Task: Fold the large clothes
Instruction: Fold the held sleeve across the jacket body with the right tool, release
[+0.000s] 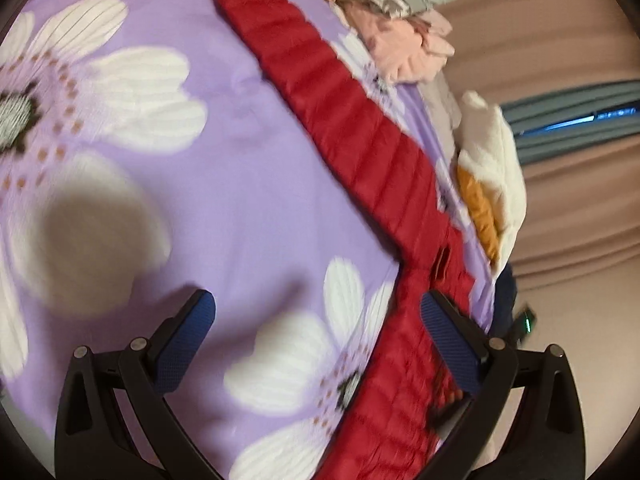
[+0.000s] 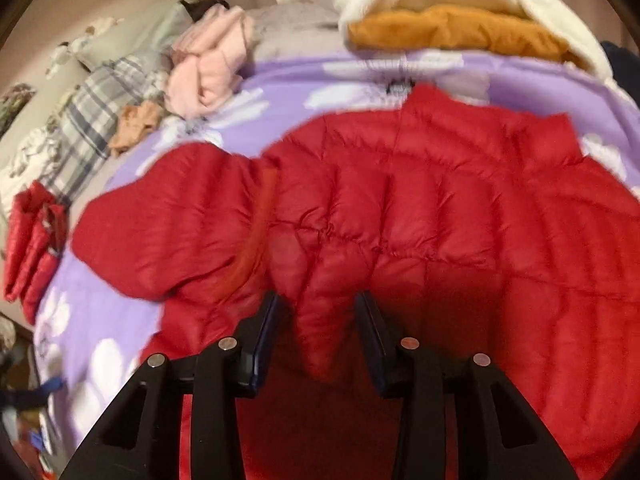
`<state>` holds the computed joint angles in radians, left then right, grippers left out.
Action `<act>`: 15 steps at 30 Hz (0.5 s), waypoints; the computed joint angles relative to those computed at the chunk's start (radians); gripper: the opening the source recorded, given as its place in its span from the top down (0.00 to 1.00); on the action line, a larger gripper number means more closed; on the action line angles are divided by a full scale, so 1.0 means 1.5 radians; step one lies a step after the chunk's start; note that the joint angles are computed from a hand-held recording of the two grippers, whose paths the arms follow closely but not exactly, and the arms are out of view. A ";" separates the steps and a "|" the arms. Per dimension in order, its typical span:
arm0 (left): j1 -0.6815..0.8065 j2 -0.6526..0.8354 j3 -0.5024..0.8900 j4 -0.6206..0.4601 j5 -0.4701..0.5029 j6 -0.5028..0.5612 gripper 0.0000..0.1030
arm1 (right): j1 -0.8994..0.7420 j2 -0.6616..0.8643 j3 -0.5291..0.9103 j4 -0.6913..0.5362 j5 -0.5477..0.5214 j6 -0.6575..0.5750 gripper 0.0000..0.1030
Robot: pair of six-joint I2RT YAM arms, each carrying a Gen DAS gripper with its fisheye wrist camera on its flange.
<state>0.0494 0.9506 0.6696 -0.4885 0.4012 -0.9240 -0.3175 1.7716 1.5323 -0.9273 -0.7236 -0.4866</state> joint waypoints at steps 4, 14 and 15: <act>0.072 0.099 0.018 0.108 0.078 -0.007 0.00 | -0.095 -0.038 -0.014 -0.082 -0.083 -0.117 0.61; 0.161 0.327 0.097 0.303 0.124 -0.108 0.00 | -0.318 -0.019 -0.027 -0.219 -0.154 -0.313 0.59; 0.164 0.338 0.104 0.315 0.121 -0.120 0.00 | -0.330 -0.017 -0.024 -0.214 -0.150 -0.309 0.59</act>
